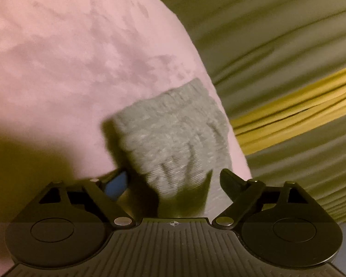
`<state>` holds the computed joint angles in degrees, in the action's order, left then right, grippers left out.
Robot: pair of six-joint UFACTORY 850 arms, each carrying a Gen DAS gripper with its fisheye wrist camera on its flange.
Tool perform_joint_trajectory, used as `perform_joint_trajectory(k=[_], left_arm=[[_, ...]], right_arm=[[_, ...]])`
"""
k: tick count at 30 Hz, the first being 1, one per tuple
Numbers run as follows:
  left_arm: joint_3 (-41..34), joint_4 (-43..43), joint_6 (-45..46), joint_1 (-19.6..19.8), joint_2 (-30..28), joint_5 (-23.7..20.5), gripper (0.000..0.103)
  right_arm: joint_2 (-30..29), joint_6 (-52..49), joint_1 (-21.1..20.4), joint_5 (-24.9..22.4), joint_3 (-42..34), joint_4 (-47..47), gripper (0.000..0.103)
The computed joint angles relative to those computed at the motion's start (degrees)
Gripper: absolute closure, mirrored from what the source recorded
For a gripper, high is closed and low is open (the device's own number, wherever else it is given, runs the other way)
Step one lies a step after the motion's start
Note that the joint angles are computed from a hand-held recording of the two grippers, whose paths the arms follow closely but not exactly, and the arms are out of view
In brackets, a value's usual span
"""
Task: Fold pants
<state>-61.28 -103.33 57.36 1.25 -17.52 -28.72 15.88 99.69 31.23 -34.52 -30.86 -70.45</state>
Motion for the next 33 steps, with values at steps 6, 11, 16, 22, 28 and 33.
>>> perform_joint_trajectory(k=[6,11,16,22,28,33], left_arm=[[-4.37,3.30,-3.38,-2.66,-3.10,4.15,0.000],[-7.64,16.37,-16.66,-2.46,-4.40,3.81,0.000],[-7.05,23.28,-20.61,-2.30,-2.98,6.47,0.049],[-4.74,16.66,-12.01,-3.32,-0.76,9.91,0.050],[-6.21,22.00,-22.98,-3.88,-2.12,11.74,0.050],[-4.21,13.58,-8.64,-4.65,1.29,13.72,0.061]], right_arm=[[-0.37,0.44,0.31,-0.41,-0.21,-0.10,0.004],[-0.66,0.85,0.40,-0.68,-0.37,-0.32,0.004],[-0.56,0.79,0.36,-0.57,-0.30,-0.32,0.004],[-0.75,0.87,0.35,-0.64,-0.43,-0.37,0.004],[-0.67,0.86,0.31,-0.56,-0.38,-0.34,0.004],[-0.76,3.72,0.95,-1.28,0.07,-2.36,0.004]])
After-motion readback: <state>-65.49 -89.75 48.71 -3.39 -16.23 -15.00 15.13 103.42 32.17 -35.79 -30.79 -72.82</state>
